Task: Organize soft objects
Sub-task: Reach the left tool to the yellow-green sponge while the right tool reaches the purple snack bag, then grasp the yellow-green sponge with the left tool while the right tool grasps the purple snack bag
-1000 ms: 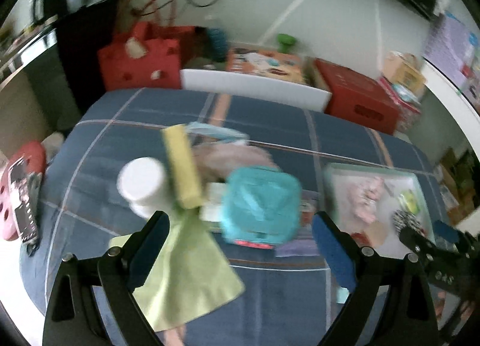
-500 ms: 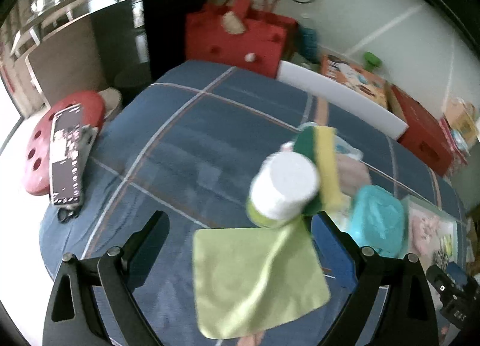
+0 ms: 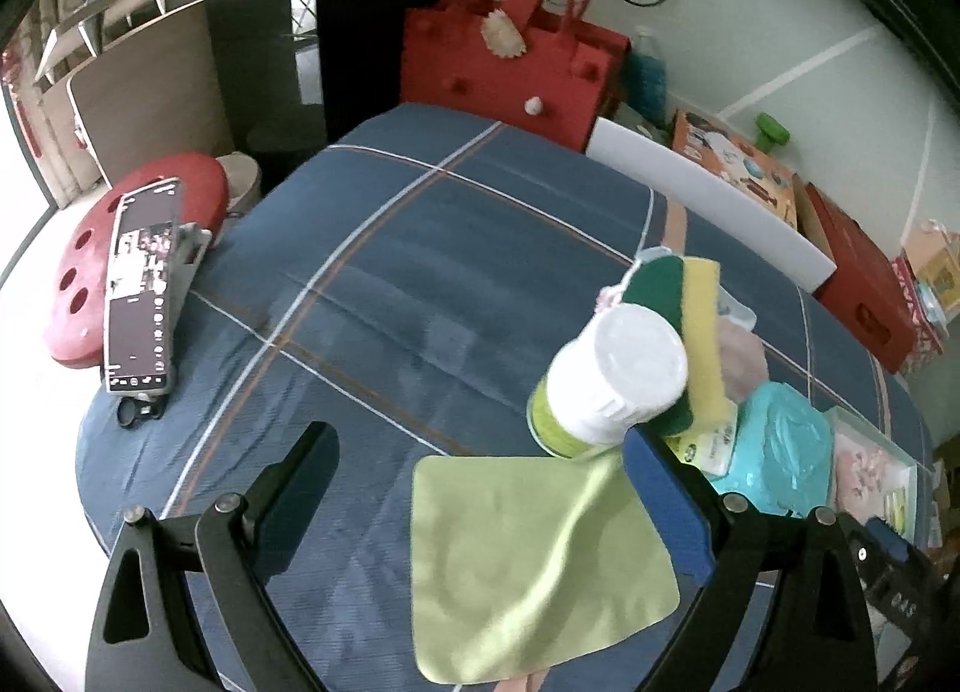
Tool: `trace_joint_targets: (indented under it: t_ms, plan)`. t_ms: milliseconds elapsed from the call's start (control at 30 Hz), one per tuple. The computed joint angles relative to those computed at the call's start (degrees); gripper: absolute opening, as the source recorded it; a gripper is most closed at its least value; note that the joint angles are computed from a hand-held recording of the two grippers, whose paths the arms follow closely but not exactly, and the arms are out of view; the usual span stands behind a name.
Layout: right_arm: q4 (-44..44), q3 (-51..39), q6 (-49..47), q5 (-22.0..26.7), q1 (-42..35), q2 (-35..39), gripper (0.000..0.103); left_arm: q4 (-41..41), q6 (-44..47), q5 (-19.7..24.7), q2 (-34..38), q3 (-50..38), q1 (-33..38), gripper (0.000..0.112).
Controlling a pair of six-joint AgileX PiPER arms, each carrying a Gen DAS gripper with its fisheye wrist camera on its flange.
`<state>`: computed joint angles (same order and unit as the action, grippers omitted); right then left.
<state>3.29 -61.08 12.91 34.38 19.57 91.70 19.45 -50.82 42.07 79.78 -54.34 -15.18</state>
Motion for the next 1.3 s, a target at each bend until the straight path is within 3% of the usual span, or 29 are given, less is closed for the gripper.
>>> trace_joint_targets:
  t_ms: [200,500,633,900,1233,1300]
  plan:
    - [5.43,-0.95,-5.63,-0.9,-2.77,2.17,0.084,-2.97,2.27,-1.46,1.68,-0.8,-0.32,0.096]
    - [6.05,-2.92,-6.88,-0.4,-3.01,3.76,0.074,-5.97,4.66,-1.57,2.19,-2.95,0.99,0.096]
    - [8.48,-4.72,-9.46,0.99,-4.17,5.66,0.063,-8.06,7.13,-0.7,3.4,-6.38,1.49,0.096]
    - [11.93,-7.16,-13.82,3.2,-5.2,8.12,0.05,-12.02,13.94,2.18,9.5,-15.44,1.68,0.096]
    - [15.41,-8.44,-17.69,4.19,-5.45,11.5,0.043,-16.27,20.8,6.64,18.41,-27.03,2.09,0.095]
    - [15.96,-8.66,-18.11,4.16,-5.54,12.1,0.039,-16.62,21.13,7.08,19.81,-28.29,2.02,0.088]
